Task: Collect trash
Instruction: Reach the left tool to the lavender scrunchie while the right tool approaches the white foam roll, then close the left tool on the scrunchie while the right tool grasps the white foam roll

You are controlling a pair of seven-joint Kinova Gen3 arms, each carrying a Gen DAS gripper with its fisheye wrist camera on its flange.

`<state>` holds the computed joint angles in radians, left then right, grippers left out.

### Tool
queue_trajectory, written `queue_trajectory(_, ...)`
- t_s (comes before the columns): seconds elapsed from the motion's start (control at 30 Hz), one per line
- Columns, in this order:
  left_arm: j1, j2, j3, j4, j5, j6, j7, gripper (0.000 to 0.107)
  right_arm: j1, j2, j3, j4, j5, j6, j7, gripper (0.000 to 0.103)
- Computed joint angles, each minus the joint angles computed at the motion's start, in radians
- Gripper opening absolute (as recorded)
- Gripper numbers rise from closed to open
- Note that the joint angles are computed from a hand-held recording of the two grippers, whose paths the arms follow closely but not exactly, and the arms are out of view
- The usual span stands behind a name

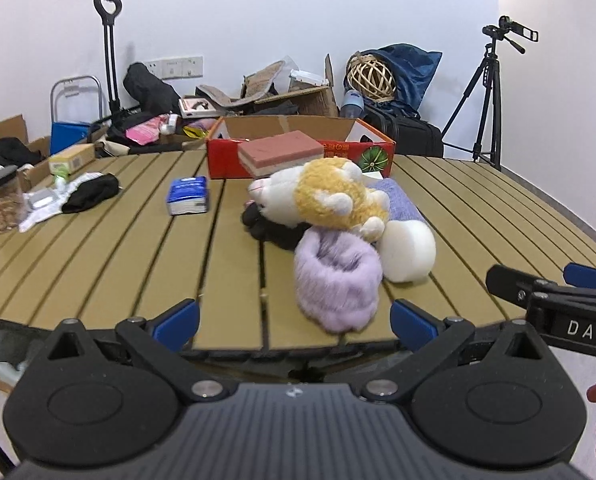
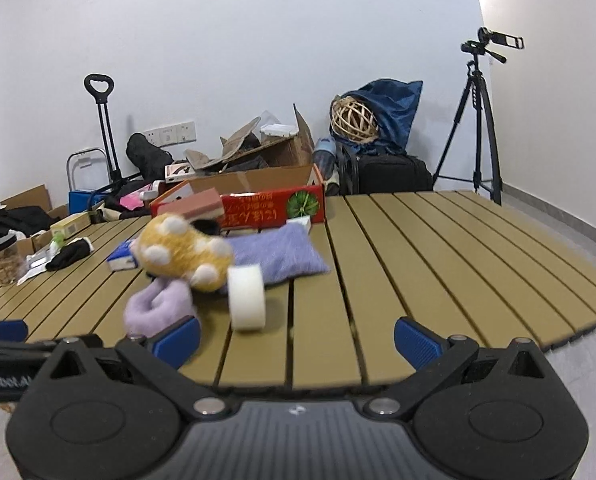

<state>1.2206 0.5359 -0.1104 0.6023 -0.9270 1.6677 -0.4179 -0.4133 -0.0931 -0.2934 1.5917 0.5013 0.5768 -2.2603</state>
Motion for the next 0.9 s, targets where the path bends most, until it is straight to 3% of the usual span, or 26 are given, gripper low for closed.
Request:
queue_trajectory(0.13, -0.054, 0.026, -0.003, -0.024, 0.029, -0.047, -0.003, 0.103, 0.002, 0.05, 0.033, -0.038, 0.0, -0.041, 0.049, 0.103)
queue_trajectory(0.33, -0.114, 0.054, -0.018, -0.034, 0.085, -0.099, 0.02, 0.103, 0.016, 0.087, 0.104, -0.055, -0.104, -0.108, 0.116, 0.103)
queue_trajectory(0.57, -0.153, 0.08, -0.034, -0.047, 0.126, -0.13, 0.046, 0.103, 0.016, 0.125, 0.129, -0.049, -0.196, -0.132, 0.157, 0.103)
queue_trajectory(0.63, -0.155, 0.077, -0.035, -0.035, 0.129, -0.136, 0.05, 0.095, 0.007, 0.139, 0.133, -0.055, -0.203, -0.13, 0.156, 0.103)
queue_trajectory(0.8, -0.17, 0.008, -0.003, 0.098, 0.144, -0.237, 0.051, 0.047, -0.027, 0.159, 0.145, -0.053, -0.18, -0.148, 0.116, 0.103)
queue_trajectory(0.9, -0.165, -0.027, 0.012, 0.168, 0.113, -0.276, 0.072, 0.035, -0.044, 0.162, 0.148, -0.041, -0.169, -0.178, 0.099, 0.103)
